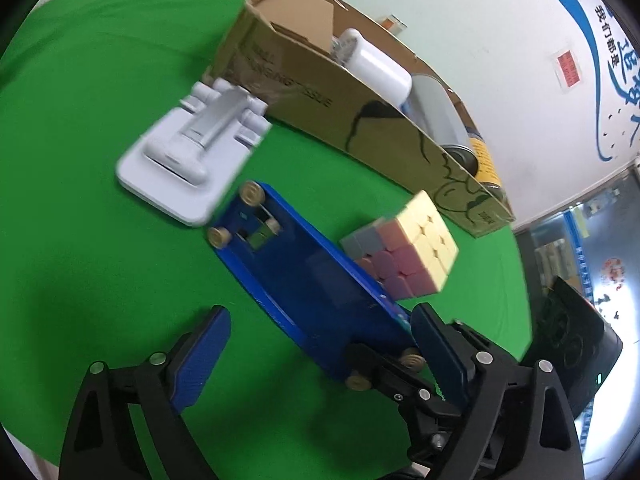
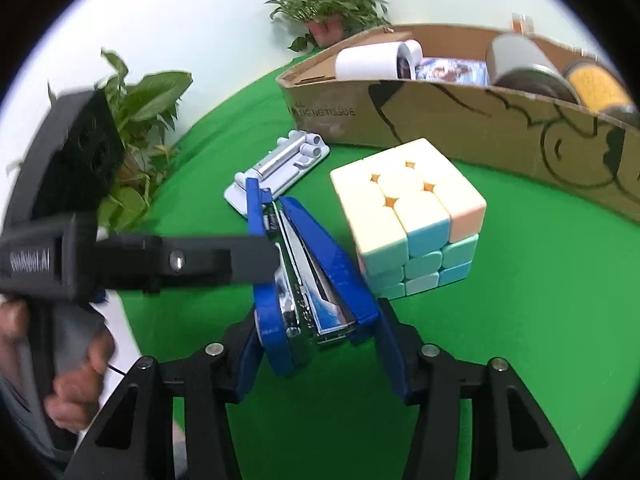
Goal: Organize rigid objects
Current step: 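Grasp the blue stapler with the left gripper and lift it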
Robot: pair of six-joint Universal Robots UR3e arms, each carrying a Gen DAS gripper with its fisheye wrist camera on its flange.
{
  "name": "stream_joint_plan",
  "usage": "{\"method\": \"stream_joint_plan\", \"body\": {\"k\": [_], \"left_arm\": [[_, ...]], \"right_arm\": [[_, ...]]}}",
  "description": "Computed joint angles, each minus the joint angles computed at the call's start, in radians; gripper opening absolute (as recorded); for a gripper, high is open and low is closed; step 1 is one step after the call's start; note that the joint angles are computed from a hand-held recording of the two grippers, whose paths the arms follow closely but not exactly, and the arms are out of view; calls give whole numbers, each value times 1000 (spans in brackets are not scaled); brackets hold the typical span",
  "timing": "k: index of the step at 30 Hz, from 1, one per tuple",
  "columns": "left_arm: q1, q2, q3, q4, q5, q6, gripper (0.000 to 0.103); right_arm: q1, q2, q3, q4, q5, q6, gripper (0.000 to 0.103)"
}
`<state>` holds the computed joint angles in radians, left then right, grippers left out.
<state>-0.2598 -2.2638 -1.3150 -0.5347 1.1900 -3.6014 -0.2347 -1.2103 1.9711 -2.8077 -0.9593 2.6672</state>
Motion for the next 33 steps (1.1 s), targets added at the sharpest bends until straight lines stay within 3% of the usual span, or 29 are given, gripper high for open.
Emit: {"method": "stream_joint_plan", "body": {"k": [6,11,14,15,18,20,23,27,31,33], "left_arm": [[29,54,-76,18,41,-4,91],[67,126,-172,47,46,7,91],[84,155,-209,59,43,15,91],[91,162,-223,67,31,19,91],[126,192,-289,101,-38,38,93],[144,206,-326,112,-74,46,93],[150,218,-343,81,-98,78,93],[153,208,-346,56,-141,99,93],[149,199,-332,40,-170,115,95],[135,187,-305,1,-187,145,95]], "right_arm": [[88,-21,120,-285,-168,3,47],[228,34,191,-610,-446,-91,48],[327,141,215,-859,-639,-210,50],[333,141,226,-875,-634,-225,52],[190,-10,371,-820,-292,-245,61],[98,-94,431,-752,-109,-252,73],[-6,-166,439,-599,39,-233,76],[-46,-181,299,-256,99,-202,77],[-3,-170,262,-154,99,-175,77],[28,-171,286,-187,66,-125,77]]}}
